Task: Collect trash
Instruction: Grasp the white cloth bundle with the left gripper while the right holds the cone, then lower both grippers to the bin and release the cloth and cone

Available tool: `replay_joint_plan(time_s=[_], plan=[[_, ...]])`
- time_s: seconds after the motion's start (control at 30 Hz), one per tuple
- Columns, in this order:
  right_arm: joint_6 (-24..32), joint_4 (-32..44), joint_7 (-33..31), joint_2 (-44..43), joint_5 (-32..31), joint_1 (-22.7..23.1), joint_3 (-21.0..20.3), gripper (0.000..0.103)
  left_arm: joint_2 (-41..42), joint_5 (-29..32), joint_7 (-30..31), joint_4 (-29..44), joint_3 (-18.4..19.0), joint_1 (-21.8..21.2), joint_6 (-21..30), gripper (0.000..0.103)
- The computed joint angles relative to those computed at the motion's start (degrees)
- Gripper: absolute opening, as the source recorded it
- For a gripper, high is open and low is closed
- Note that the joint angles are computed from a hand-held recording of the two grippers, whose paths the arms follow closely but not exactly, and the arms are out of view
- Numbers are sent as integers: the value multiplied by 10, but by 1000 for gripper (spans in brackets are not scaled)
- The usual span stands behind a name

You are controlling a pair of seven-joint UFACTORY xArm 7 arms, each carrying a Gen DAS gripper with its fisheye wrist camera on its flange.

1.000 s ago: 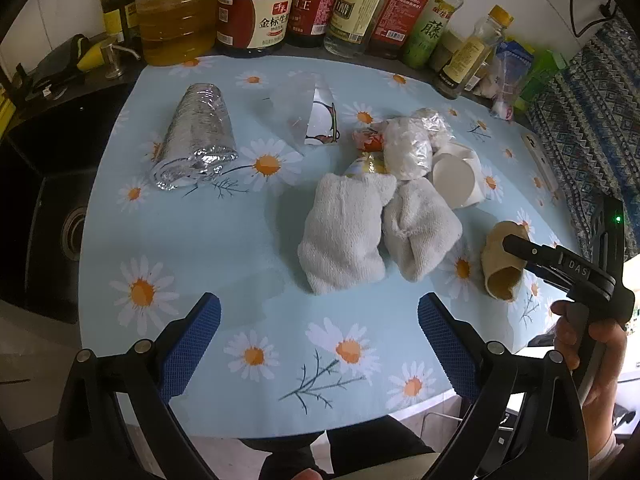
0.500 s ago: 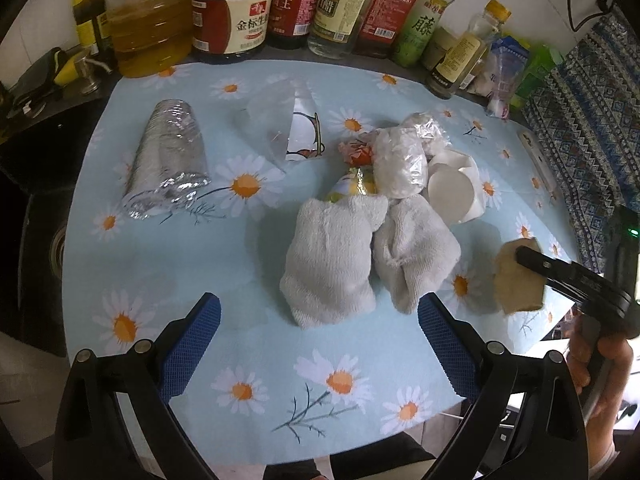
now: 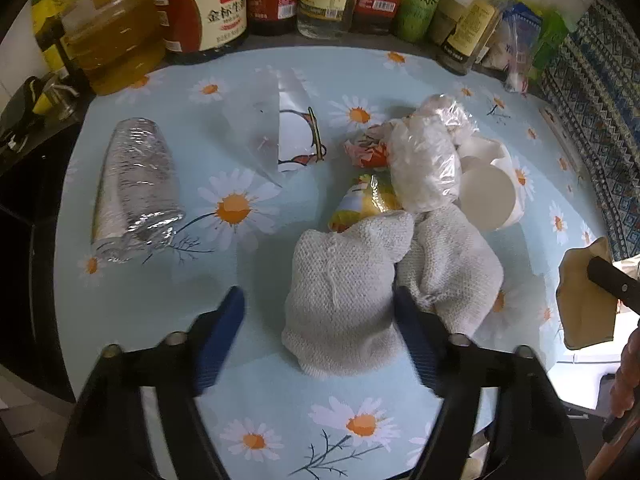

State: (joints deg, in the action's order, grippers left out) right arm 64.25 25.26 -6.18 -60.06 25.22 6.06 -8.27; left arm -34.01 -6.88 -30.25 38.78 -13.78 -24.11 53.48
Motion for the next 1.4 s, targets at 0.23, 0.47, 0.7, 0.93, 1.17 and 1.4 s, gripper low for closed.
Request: replay_joint_plan(time_s=[0.23, 0.47, 0.7, 0.93, 1.17, 1.4], plan=[[-9, -3, -10, 24, 4, 10, 3, 51, 13, -11, 15, -2, 5, -7, -21, 35], [-12, -2, -11, 23, 4, 15, 11, 51, -2, -11, 13, -11, 3, -8, -25, 25], [5, -4, 0, -6, 3, 20, 18, 51, -63, -13, -2, -29, 3, -8, 3, 25], [29, -14, 21, -53, 9, 41, 36, 51, -155, -19, -28, -48, -8, -16, 54, 25], [55, -28, 55, -106, 31, 88, 70, 51, -268, -33, -67, -72, -22, -25, 124, 25], [61, -38, 100, -137, 75, 167, 132, 51, -392, -62, -104, -99, -39, -43, 207, 25]])
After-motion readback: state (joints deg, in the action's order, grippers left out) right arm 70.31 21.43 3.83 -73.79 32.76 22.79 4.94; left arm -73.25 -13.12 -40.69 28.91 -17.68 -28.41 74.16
